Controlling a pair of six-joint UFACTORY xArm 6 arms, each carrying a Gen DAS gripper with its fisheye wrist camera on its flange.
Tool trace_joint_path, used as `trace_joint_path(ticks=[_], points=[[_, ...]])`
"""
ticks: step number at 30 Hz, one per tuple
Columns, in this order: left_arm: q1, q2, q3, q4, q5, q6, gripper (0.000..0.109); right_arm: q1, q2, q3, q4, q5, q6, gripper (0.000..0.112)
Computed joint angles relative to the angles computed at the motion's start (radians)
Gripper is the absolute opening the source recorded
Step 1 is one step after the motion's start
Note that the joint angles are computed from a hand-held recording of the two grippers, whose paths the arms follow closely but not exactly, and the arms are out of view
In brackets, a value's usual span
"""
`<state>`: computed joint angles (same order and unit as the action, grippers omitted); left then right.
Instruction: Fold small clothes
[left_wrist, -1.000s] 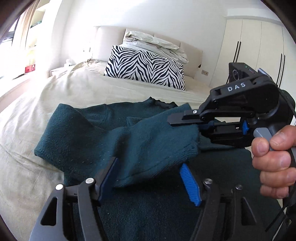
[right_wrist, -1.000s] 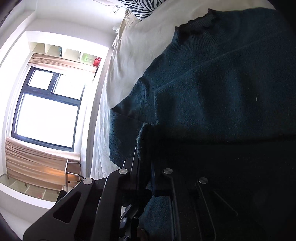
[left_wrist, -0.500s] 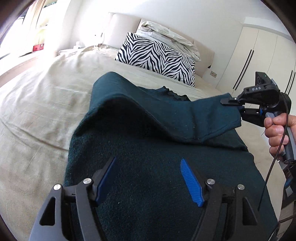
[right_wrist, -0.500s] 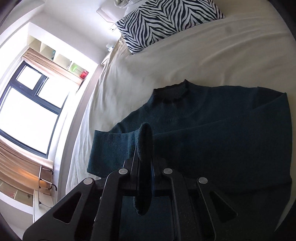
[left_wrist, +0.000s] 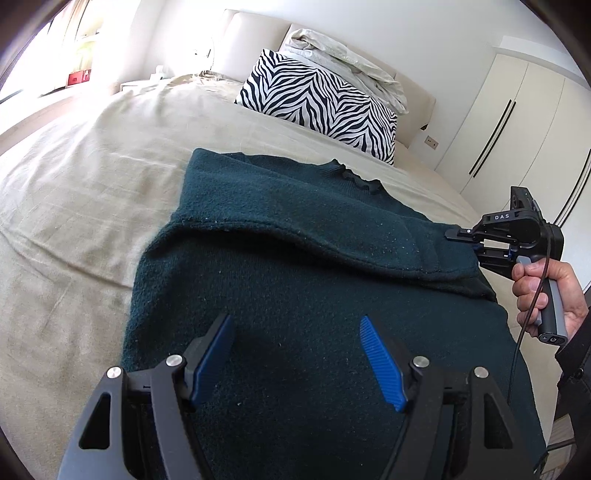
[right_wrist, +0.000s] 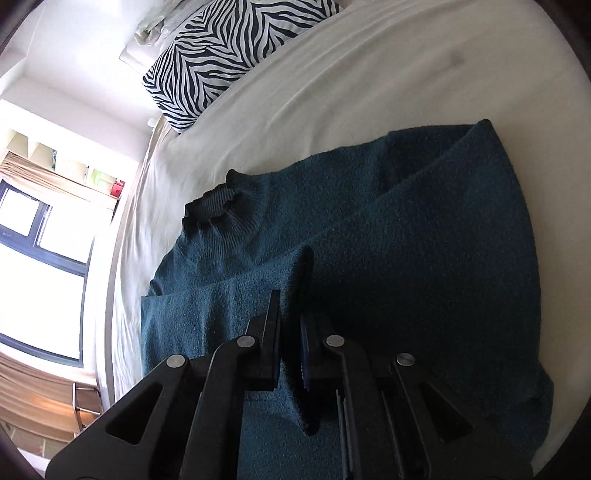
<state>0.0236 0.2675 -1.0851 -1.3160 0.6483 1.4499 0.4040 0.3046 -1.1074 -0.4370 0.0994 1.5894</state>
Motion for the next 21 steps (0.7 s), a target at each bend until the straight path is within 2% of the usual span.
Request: trace_joint_path(ticks=[5, 8, 9, 11, 13, 17, 21], points=[[-0.006, -0.002, 0.003, 0.004, -0.012, -0.001, 0.073, 0.008, -0.022, -0.022, 0.042, 0.088, -0.060, 0.007], [-0.009, 0.000, 0.002, 0.006, -0.013, -0.004, 0.073, 0.016, 0.017, -0.028, 0.215, 0.107, -0.215, 0.008], [-0.007, 0.001, -0.002, 0.011, -0.007, -0.012, 0.073, 0.012, 0.036, -0.022, 0.229, 0.073, -0.218, 0.008], [0.003, 0.001, -0.008, 0.016, 0.011, -0.031, 0.073, -0.002, 0.024, 0.022, 0.135, -0.012, -0.100, 0.008], [0.016, 0.003, -0.023, 0.027, 0.032, -0.064, 0.073, -0.014, 0.011, 0.049, 0.033, -0.052, 0.029, 0.008], [0.039, 0.007, -0.080, 0.042, 0.061, -0.124, 0.073, 0.006, -0.023, 0.025, -0.025, 0.072, 0.056, 0.012], [0.045, 0.086, -0.253, 0.079, 0.086, -0.220, 0.072, 0.029, -0.096, 0.025, -0.208, 0.208, 0.219, 0.012]])
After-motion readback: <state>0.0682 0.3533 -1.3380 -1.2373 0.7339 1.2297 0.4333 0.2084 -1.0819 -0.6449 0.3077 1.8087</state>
